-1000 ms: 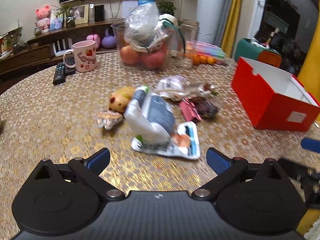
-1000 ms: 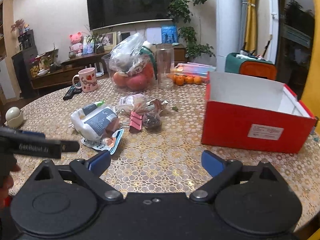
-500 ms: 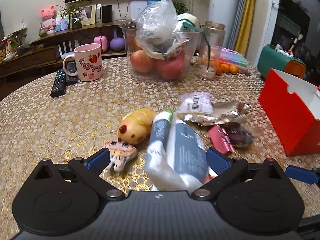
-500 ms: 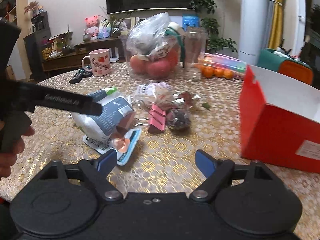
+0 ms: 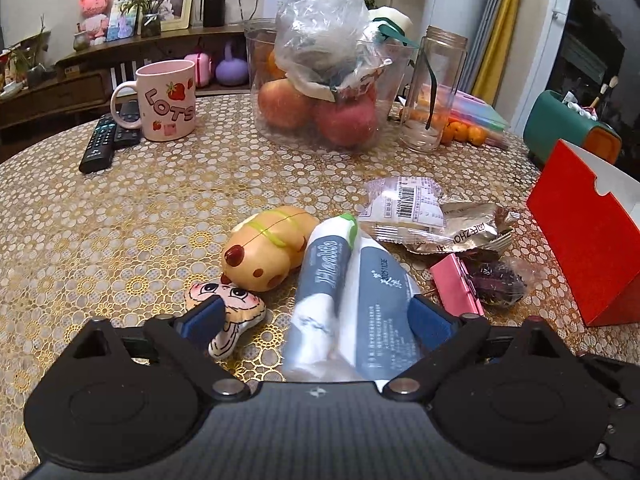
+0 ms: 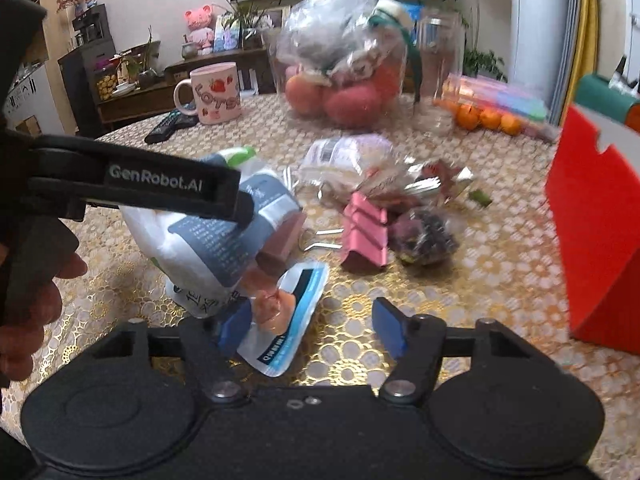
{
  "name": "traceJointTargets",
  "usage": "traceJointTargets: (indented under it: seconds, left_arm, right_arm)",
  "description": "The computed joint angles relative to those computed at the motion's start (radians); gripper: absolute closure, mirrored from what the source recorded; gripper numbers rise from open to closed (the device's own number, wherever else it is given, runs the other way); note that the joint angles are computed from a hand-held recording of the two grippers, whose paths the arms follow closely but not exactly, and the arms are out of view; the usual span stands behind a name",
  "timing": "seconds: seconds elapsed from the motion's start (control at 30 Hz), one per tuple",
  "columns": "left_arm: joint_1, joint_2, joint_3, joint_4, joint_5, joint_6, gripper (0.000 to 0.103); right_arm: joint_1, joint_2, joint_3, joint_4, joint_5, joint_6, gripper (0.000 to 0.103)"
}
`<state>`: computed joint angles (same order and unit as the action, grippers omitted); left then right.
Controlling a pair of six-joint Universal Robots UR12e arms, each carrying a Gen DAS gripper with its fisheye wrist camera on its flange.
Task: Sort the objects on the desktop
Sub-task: 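Reach the left tool to the white-and-blue toothpaste tube and close on it, then carry the toothpaste tube with the left tool while the right tool carries the white pouch toward the red box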
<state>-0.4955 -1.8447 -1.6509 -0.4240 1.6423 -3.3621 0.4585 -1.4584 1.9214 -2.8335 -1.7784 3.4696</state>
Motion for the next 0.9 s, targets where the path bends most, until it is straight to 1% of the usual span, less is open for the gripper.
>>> traceJointTargets:
  seconds: [0.07,0.2,0.23,0.27,0.3,0.37,0.4,0.43,0.47,0.5,0.57,0.67,0.77,0.9]
  left_arm:
    - [0.002,0.001,-0.003,0.005,-0.010,-0.004,0.014]
    - [0.004,0.004,-0.012,0.018,-0.031,-0.006,0.026]
    - [0.004,0.005,-0.015,0.025,-0.034,-0.005,0.032]
    - [0.004,0.006,-0.017,0.028,-0.037,-0.005,0.036]
    - [0.005,0.007,-0.018,0.029,-0.043,-0.005,0.039]
    - [0.006,0.010,-0.021,0.033,-0.049,-0.013,0.048]
    - [0.005,0.010,-0.021,0.035,-0.046,-0.016,0.051]
    - [0.005,0.011,-0.022,0.039,-0.046,-0.018,0.057]
    - [0.006,0.012,-0.023,0.043,-0.050,-0.022,0.064]
    - [0.008,0.014,-0.025,0.046,-0.059,-0.023,0.067]
    - [0.007,0.016,-0.025,0.048,-0.065,-0.019,0.072]
    - [0.000,0.021,-0.028,0.052,-0.053,-0.008,0.078]
    - [-0.003,0.029,-0.032,0.053,-0.058,-0.016,0.081]
    - [-0.008,0.042,-0.042,0.053,-0.063,-0.011,0.083]
  right_arm:
    - [-0.006,0.002,0.002,-0.010,0.032,0.001,0.048]
    - [-0.004,0.009,0.001,-0.029,0.049,-0.016,0.058]
    - [-0.004,0.010,0.002,-0.034,0.055,-0.016,0.060]
    - [-0.002,0.010,0.002,-0.035,0.054,-0.015,0.064]
    - [0.000,0.011,0.002,-0.036,0.050,-0.015,0.064]
    - [0.002,0.010,0.001,-0.035,0.044,-0.017,0.068]
    - [0.002,0.009,0.001,-0.036,0.043,-0.018,0.075]
    - [0.001,0.007,0.002,-0.040,0.042,-0.020,0.080]
    - [0.001,0.006,0.001,-0.036,0.041,-0.020,0.085]
    - [0.004,0.005,-0.003,-0.021,0.026,-0.019,0.097]
    - [0.001,0.000,-0.002,-0.016,0.030,-0.007,0.098]
    - [0.000,-0.008,0.004,-0.024,0.027,0.003,0.099]
    - [0.006,-0.019,0.010,-0.029,0.011,0.001,0.100]
    - [0.014,-0.037,0.019,-0.028,-0.022,-0.011,0.102]
